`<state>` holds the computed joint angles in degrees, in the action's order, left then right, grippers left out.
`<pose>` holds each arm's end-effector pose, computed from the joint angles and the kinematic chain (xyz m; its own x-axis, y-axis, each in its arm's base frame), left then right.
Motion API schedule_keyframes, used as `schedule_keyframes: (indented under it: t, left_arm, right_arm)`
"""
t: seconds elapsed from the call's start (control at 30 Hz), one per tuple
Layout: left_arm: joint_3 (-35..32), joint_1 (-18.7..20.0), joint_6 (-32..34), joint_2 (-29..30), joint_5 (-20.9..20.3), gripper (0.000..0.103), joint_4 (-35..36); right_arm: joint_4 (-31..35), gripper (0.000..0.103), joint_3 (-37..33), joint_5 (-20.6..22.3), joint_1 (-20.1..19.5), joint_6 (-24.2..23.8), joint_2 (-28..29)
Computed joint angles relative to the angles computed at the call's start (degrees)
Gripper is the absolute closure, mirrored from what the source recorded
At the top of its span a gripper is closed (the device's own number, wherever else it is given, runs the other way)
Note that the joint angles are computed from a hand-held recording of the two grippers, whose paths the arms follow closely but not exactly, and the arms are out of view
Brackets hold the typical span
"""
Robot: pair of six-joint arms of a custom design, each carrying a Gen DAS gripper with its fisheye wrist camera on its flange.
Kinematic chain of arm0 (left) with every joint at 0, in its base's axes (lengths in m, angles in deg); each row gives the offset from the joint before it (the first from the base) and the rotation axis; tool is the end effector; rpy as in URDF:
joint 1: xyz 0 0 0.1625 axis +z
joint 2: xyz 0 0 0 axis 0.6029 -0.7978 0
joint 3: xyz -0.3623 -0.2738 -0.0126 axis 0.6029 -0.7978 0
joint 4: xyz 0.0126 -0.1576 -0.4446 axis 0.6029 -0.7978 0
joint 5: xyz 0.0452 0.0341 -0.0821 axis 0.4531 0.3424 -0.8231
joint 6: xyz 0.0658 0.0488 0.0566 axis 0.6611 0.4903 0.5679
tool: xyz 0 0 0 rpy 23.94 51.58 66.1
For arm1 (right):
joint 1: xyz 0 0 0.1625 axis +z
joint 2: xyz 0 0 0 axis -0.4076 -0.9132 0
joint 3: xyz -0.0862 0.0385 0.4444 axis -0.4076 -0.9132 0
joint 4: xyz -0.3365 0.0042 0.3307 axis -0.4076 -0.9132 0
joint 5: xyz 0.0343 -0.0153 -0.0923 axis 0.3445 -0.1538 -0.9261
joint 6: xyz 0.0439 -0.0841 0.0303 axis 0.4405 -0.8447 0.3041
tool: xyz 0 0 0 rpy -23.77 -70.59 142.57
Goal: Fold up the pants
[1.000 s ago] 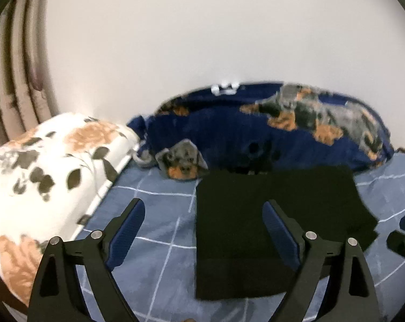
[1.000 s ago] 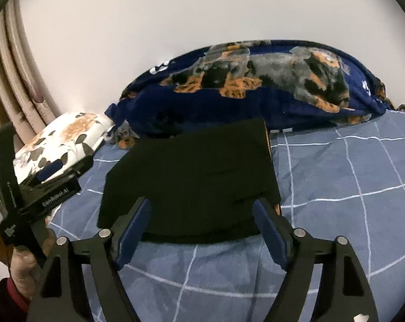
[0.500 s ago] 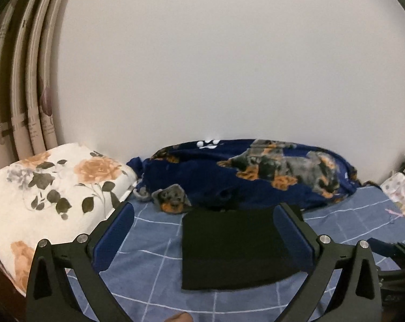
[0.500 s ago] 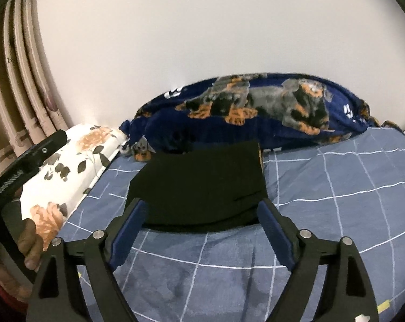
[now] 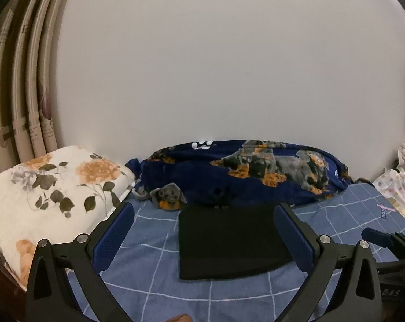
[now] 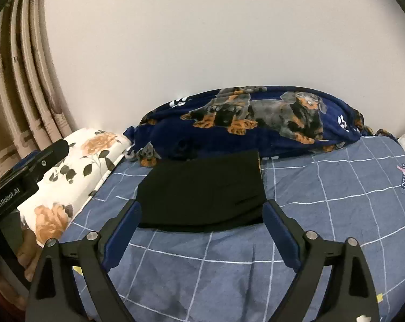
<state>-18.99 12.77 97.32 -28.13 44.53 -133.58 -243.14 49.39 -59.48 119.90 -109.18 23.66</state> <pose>-0.4272 -0.8224 0.1686 -0.6826 0.1866 -0.7066 0.7128 0.3834 -0.5873 0.1752 -0.7879 0.3684 -0.8394 -0.0036 0.5436 -0.4447 0.5795 -0.6829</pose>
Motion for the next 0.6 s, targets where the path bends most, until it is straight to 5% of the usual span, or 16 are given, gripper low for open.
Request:
schedule_keyframes:
  t: [0.6]
  left_arm:
    - [3.22,-0.34,-3.76,-2.02,-1.39,0.000,3.32]
  right_arm:
    - [0.22,0.010,1.99,-0.21,0.20,-0.09,-1.19]
